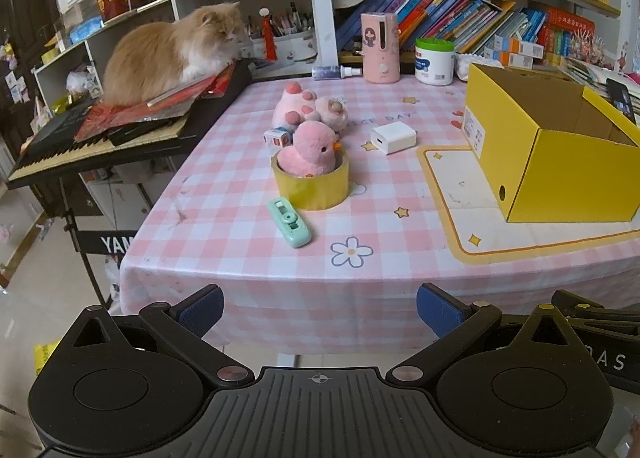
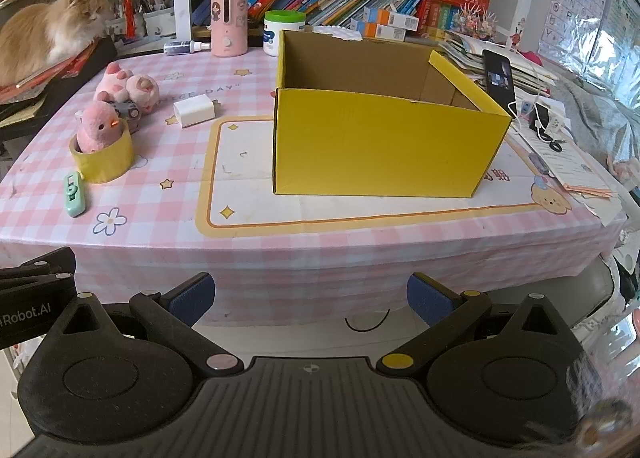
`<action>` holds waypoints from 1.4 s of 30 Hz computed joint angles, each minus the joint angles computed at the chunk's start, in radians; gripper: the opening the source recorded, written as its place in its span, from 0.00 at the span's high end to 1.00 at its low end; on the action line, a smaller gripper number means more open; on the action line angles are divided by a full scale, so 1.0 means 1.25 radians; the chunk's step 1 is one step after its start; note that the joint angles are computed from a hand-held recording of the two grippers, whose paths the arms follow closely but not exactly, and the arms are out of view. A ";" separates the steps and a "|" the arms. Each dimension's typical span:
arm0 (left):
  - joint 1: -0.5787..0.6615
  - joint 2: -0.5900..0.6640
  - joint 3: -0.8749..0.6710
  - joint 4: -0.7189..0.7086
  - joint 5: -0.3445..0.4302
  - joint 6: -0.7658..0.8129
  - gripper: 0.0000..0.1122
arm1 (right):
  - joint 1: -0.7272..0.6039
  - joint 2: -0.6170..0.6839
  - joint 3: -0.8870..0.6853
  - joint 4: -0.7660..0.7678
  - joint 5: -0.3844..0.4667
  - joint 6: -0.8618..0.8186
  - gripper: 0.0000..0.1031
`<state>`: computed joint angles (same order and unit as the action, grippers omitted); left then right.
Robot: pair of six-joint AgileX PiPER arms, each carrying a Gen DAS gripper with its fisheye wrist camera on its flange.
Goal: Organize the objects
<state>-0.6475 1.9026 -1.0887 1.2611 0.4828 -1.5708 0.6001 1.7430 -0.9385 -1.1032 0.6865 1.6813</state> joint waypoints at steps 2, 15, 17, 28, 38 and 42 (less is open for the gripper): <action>0.004 0.001 -0.001 0.006 -0.005 -0.003 0.08 | 0.002 0.003 -0.006 -0.001 0.003 0.000 0.00; 0.047 -0.020 0.033 0.029 -0.040 -0.026 0.08 | 0.016 0.032 -0.045 0.018 0.003 -0.015 0.00; 0.054 -0.023 0.040 0.029 -0.037 -0.032 0.08 | 0.019 0.037 -0.054 0.021 -0.002 -0.021 0.00; 0.130 -0.033 0.069 -0.018 -0.075 -0.043 0.08 | 0.024 0.073 -0.098 0.018 -0.085 -0.070 0.00; 0.187 -0.010 0.045 0.128 -0.137 -0.156 0.09 | -0.017 0.104 -0.142 -0.146 -0.229 0.003 0.28; 0.195 0.023 0.004 0.235 -0.169 -0.202 0.09 | -0.049 0.129 -0.192 -0.209 -0.257 0.037 0.30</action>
